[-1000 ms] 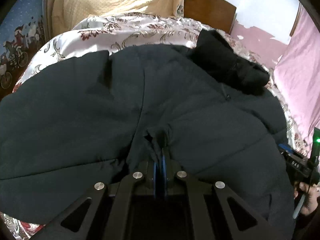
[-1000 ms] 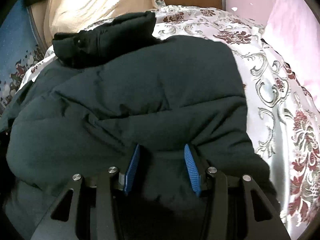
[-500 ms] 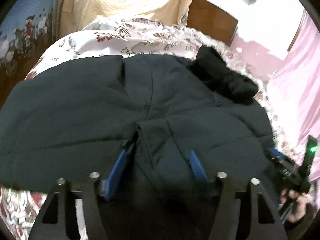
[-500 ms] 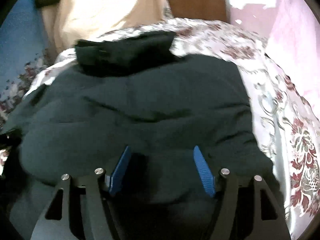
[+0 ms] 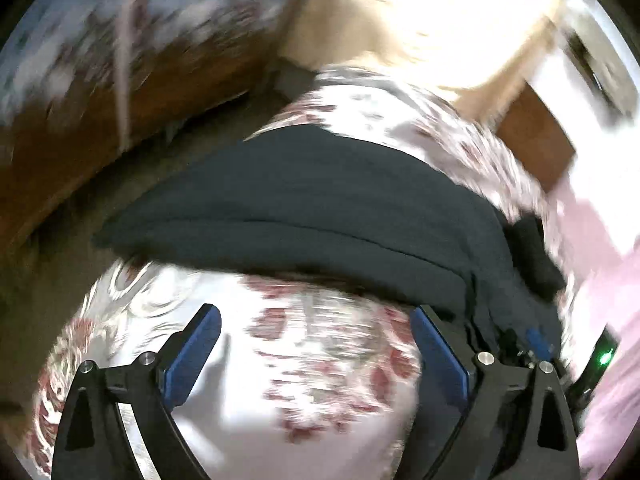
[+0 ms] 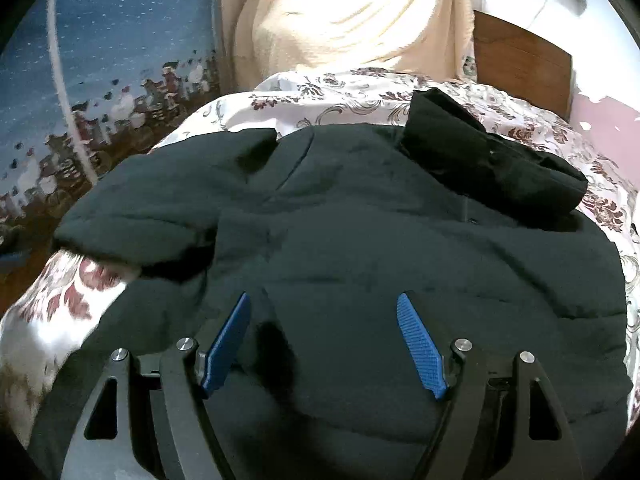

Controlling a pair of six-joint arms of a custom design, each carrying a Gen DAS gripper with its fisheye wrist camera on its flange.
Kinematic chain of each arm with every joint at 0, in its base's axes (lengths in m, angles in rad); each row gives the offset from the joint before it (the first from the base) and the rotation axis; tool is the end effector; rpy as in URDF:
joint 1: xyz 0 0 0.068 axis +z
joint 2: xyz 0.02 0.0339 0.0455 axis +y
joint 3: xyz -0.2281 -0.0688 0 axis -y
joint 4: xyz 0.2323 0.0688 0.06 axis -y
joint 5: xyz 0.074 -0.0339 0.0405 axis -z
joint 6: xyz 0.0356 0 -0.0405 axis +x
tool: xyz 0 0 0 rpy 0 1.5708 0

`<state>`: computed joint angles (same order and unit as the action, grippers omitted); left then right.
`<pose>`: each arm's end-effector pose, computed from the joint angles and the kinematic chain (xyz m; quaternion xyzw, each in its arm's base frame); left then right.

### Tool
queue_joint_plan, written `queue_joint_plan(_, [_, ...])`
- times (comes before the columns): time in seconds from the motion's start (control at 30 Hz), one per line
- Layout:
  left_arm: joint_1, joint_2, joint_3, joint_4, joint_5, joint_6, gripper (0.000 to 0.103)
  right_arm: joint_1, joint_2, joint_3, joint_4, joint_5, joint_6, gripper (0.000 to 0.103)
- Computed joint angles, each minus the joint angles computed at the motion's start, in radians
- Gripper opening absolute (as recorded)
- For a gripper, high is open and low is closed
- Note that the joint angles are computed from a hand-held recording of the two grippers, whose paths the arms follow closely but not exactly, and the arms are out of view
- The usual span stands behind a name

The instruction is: Fold large clothes

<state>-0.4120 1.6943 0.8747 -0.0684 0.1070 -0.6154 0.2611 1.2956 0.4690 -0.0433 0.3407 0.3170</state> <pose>0.2913 -0.1314 0.1262 -0.0777 0.9379 -0.2082 0.2664 0.2242 0.0476 0.1206 0.0840 0.9236 -0.0562 0.3697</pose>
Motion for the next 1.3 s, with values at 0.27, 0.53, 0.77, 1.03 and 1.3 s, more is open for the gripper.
queue_joint_plan(0.27, [0.230,0.237,-0.059,0.369,0.287,-0.179,0.096,0.066,0.219,0.091,0.065,0.102,0.094,0.071])
queue_joint_plan(0.53, [0.332,0.435,-0.045,0.693,0.390,-0.405,0.083,0.135,0.346,0.113,0.137,0.218,0.100,0.081])
queue_joint_plan(0.77, [0.345,0.481,-0.035,0.752,0.356,-0.428,0.015,0.132,0.362,0.117,0.141,0.218,0.095,0.083])
queue_joint_plan(1.03, [0.272,0.188,-0.146,0.722,0.187,-0.233,0.007,0.120,0.335,0.095,0.165,0.187,0.085,0.084])
queue_joint_plan(1.3, [0.066,-0.146,-0.095,0.437,-0.010,0.005,0.007,0.051,-0.101,-0.094,0.042,0.031,0.138,0.084])
